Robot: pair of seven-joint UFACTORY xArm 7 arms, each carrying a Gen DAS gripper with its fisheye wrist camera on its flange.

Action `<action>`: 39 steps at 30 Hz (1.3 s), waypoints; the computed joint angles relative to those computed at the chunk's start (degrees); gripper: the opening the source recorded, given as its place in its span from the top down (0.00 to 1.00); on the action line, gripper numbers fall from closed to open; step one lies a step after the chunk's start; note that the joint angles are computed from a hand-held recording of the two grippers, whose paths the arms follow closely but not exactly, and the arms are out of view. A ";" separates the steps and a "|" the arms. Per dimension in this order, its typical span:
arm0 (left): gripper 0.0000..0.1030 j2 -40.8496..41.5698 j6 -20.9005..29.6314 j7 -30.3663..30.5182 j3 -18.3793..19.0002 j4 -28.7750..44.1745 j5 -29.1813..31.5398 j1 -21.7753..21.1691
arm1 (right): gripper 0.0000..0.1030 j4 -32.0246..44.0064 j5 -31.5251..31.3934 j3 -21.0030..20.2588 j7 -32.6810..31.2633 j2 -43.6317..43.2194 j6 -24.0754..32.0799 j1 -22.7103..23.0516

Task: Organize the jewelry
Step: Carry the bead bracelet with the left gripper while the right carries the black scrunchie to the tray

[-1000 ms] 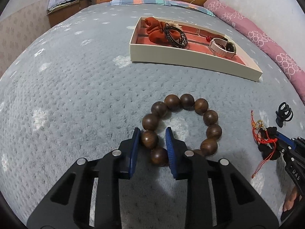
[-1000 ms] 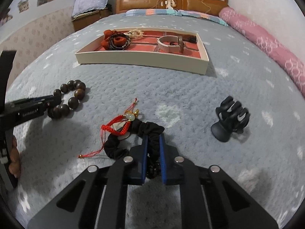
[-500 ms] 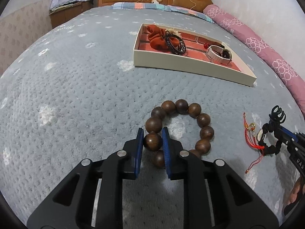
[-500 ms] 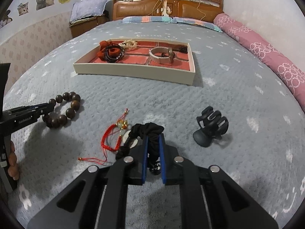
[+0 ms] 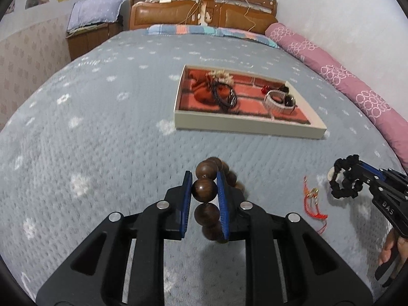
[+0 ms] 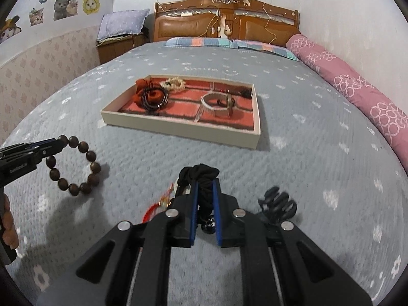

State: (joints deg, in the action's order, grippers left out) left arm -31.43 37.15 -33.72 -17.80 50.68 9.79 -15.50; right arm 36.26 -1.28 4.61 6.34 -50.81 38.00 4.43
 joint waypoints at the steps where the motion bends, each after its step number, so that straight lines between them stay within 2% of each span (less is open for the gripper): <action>1: 0.82 0.37 -0.07 -0.02 -0.18 0.67 0.38 0.26 | 0.89 0.42 -0.02 0.02 0.08 0.51 -0.30 -0.08; 11: 0.82 7.17 -1.10 0.23 -0.33 9.37 3.80 2.11 | 0.89 8.91 -1.32 0.28 0.77 11.48 -7.08 -1.62; 19: 0.82 17.29 -2.97 -0.86 0.14 20.61 8.68 2.36 | 0.89 18.24 -1.36 -0.54 1.55 23.07 -11.58 -2.41; 25: 0.82 26.03 -3.89 -2.26 1.94 29.78 13.48 -0.20 | 0.89 25.65 -2.55 -0.27 3.78 32.77 -15.22 -3.21; 33: 0.82 36.68 -6.92 -0.04 7.07 39.97 12.81 -4.91 | 0.89 32.34 -5.19 -1.06 7.33 42.00 -18.70 -3.71; 39: 0.82 44.65 -6.86 2.92 10.22 47.96 12.31 -8.03 | 0.89 35.19 -9.06 -1.57 10.69 47.65 -20.64 -3.57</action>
State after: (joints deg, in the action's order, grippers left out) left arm 13.23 30.29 -30.80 -7.58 98.64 22.10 -23.53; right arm 71.45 -10.34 3.04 17.03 -3.16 17.36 0.86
